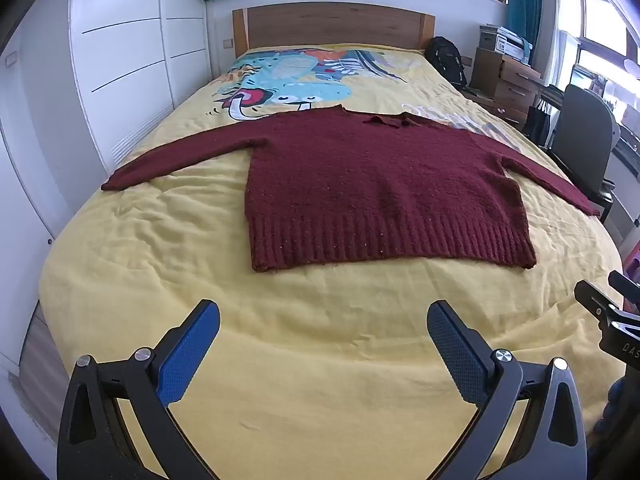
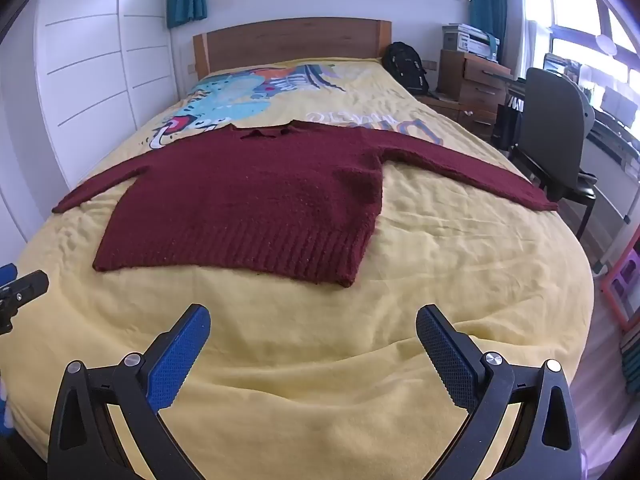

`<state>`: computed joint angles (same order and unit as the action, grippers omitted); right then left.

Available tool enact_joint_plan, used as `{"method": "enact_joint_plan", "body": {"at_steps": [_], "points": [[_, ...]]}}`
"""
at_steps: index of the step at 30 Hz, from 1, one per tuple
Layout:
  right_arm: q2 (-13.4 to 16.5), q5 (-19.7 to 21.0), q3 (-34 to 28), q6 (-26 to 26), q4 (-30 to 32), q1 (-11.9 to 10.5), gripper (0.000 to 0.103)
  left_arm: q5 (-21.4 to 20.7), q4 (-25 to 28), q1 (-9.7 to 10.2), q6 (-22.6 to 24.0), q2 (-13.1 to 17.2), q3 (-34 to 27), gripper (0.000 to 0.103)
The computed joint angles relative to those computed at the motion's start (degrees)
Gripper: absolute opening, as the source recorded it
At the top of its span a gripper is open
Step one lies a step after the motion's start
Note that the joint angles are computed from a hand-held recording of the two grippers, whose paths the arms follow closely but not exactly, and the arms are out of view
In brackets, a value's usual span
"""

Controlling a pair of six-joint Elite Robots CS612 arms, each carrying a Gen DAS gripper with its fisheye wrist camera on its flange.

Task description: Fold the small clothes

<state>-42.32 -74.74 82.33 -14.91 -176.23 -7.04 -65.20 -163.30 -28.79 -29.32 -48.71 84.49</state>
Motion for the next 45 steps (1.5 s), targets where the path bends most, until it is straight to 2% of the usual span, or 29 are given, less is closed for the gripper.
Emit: {"method": "enact_joint_plan", "body": {"at_steps": [30,45], "points": [[-0.44,-0.32,0.45,-0.21,0.11,-0.02,0.103,-0.41,1.18,-0.08,-0.82,-0.07,-0.22,0.102],[-0.33,-1.22,0.73,-0.29,-0.26,0.01,0.103,-1.80,0.01,0.02,-1.11,0.26,0.05,0.102]]}}
